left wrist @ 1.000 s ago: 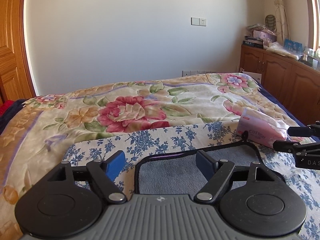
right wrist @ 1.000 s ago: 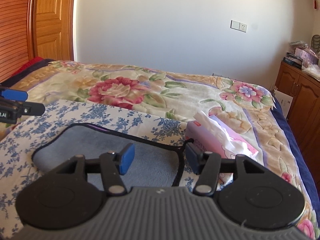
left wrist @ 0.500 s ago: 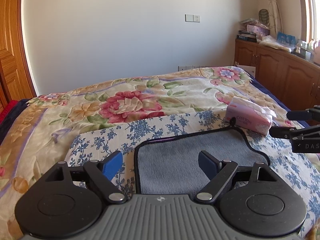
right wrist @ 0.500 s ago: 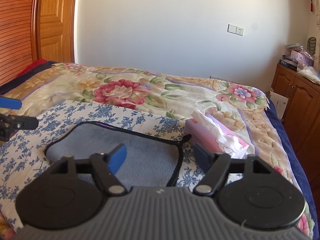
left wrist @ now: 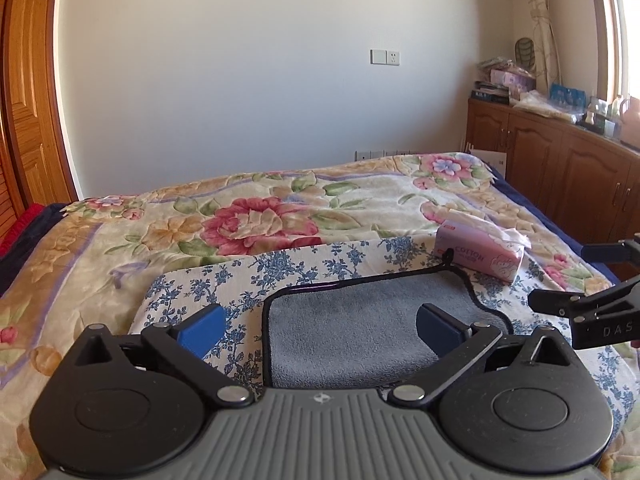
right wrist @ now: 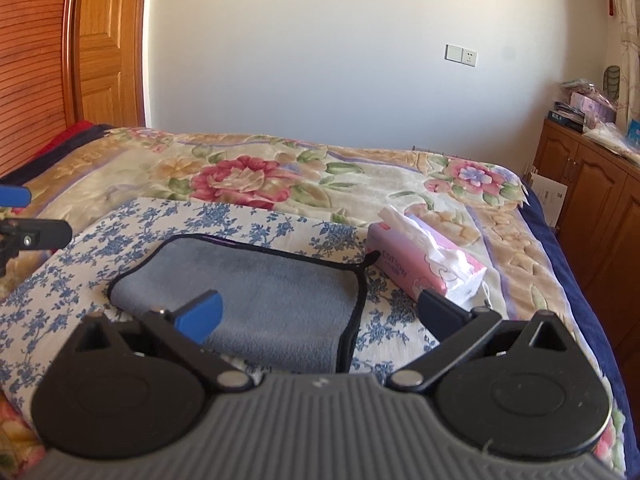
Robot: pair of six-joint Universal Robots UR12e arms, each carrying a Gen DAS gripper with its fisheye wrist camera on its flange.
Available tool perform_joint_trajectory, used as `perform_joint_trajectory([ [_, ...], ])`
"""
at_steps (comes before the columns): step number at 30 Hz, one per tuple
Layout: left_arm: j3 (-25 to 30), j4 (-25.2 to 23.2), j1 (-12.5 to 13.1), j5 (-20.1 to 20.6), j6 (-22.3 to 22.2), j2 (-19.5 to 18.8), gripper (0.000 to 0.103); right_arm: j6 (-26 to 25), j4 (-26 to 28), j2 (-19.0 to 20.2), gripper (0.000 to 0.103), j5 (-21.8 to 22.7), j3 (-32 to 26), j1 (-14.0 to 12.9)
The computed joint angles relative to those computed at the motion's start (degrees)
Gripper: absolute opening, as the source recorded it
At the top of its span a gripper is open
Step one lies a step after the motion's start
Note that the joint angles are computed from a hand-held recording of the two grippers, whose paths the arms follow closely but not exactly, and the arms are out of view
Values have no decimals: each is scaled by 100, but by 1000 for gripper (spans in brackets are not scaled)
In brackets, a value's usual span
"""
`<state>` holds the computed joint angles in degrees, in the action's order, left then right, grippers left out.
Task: Fold towel
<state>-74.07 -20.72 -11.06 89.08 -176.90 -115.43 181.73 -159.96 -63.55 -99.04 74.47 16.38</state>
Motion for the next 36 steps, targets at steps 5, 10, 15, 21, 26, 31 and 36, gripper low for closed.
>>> perform_joint_trajectory([
  [5, -130, 26, -32, 92, -25, 115, 103, 52, -83, -127, 103, -53, 156, 30],
  [10, -265, 112, -63, 204, -81, 232, 103, 104, -137, -249, 103, -131, 278, 65],
  [15, -389, 22, -100, 311, -76, 390, 103, 141, -226, -362, 103, -150, 400, 98],
  [21, -622, 137, -144, 445, -97, 589, 103, 168, -296, -487, 103, -202, 544, 151],
  [26, -831, 247, -140, 367, -98, 748, 103, 157, -370, -612, 103, -265, 712, 191],
  [31, -997, 236, -146, 273, -64, 874, 103, 142, -388, -711, 103, -309, 862, 231],
  [36, -1183, 286, -152, 262, -80, 989, 103, 182, -386, -798, 103, -323, 993, 257],
])
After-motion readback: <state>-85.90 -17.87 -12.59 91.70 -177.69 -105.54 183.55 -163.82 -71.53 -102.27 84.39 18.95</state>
